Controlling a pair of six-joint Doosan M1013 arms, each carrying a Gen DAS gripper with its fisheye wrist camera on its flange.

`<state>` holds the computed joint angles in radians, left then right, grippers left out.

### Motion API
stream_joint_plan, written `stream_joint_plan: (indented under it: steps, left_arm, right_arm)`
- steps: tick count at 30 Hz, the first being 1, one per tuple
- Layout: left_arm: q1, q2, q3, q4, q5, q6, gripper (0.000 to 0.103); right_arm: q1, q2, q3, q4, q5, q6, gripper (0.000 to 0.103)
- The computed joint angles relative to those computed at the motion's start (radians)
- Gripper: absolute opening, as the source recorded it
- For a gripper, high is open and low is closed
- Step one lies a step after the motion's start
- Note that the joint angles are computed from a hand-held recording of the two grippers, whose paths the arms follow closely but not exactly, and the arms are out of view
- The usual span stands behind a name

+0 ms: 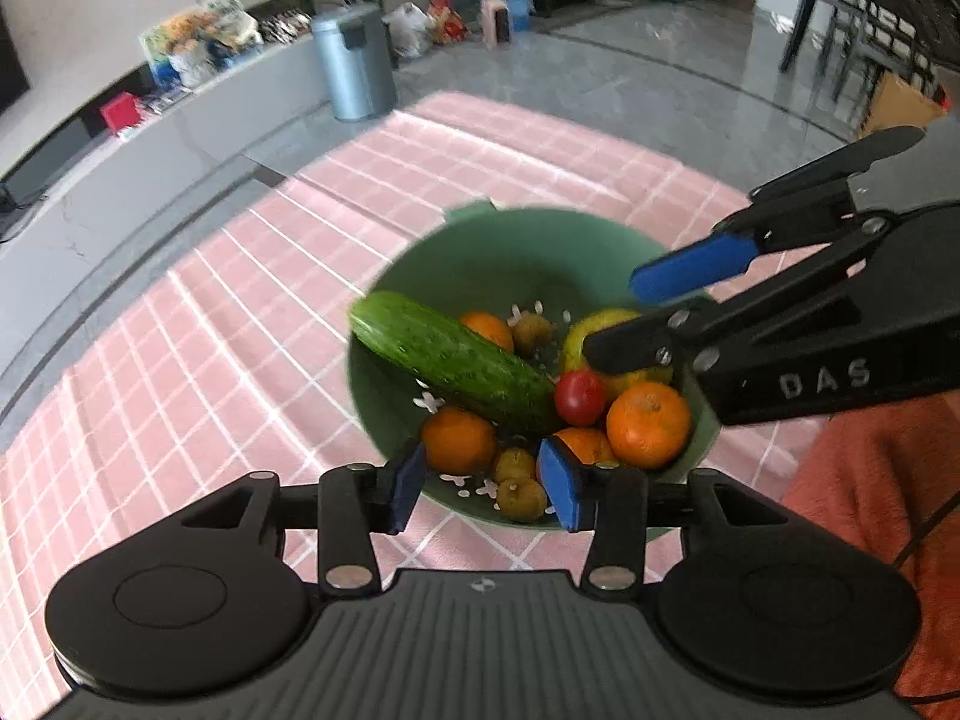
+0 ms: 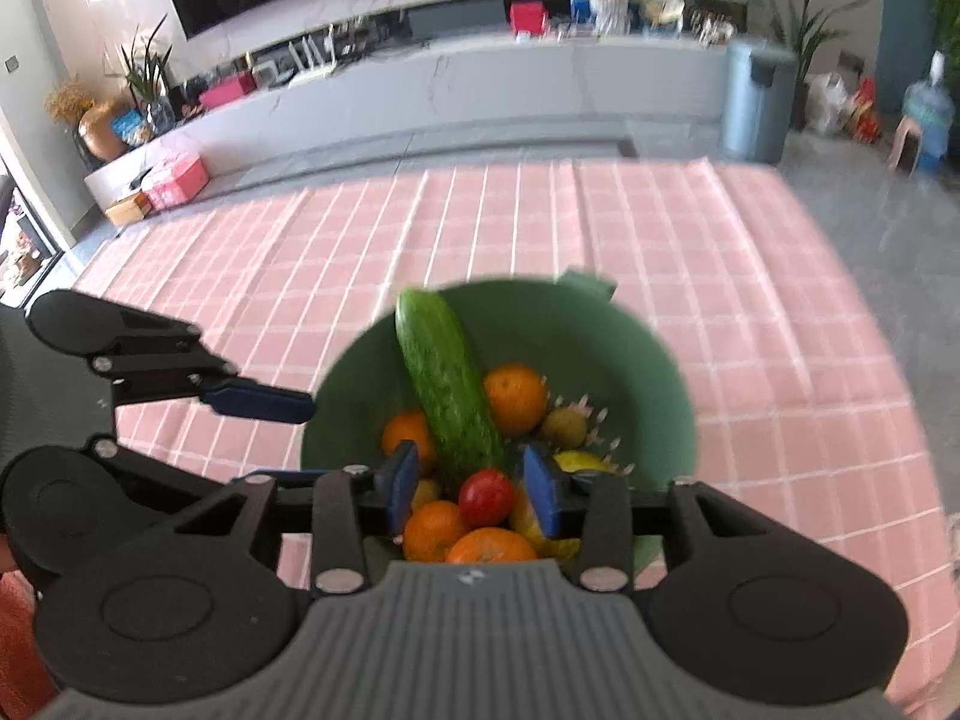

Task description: Organize fruits

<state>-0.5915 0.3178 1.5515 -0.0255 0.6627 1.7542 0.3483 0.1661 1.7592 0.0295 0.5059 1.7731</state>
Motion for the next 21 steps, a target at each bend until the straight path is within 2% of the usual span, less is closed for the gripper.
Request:
stream_joint_plan:
  steps: [3,5,11,13,16,21]
  left_arm:
    - [-0.011,-0.042,0.029,0.079,-0.044,-0.127,0.059]
    - [-0.021,-0.074,0.052,0.160,-0.069,-0.258,0.060]
    - [-0.071,-0.178,0.139,0.509,-0.145,-0.704,0.068]
    - [-0.096,-0.207,0.166,0.655,-0.140,-0.886,0.076]
    - [-0.133,-0.241,0.207,0.854,-0.120,-1.159,0.082]
    - [-0.162,-0.271,0.252,0.932,-0.093,-1.298,0.083]
  right_arm:
    - [0.037,-0.043,0.027,-0.259,-0.056,0.221,0.047]
    - [0.064,-0.073,0.051,-0.470,-0.083,0.413,0.056]
    - [0.134,-0.152,0.126,-0.964,-0.099,0.929,0.061]
    - [0.156,-0.176,0.152,-1.066,-0.100,1.049,0.063]
    - [0.192,-0.204,0.186,-1.171,-0.088,1.191,0.067]
    - [0.252,-0.229,0.222,-1.245,-0.021,1.305,0.067]
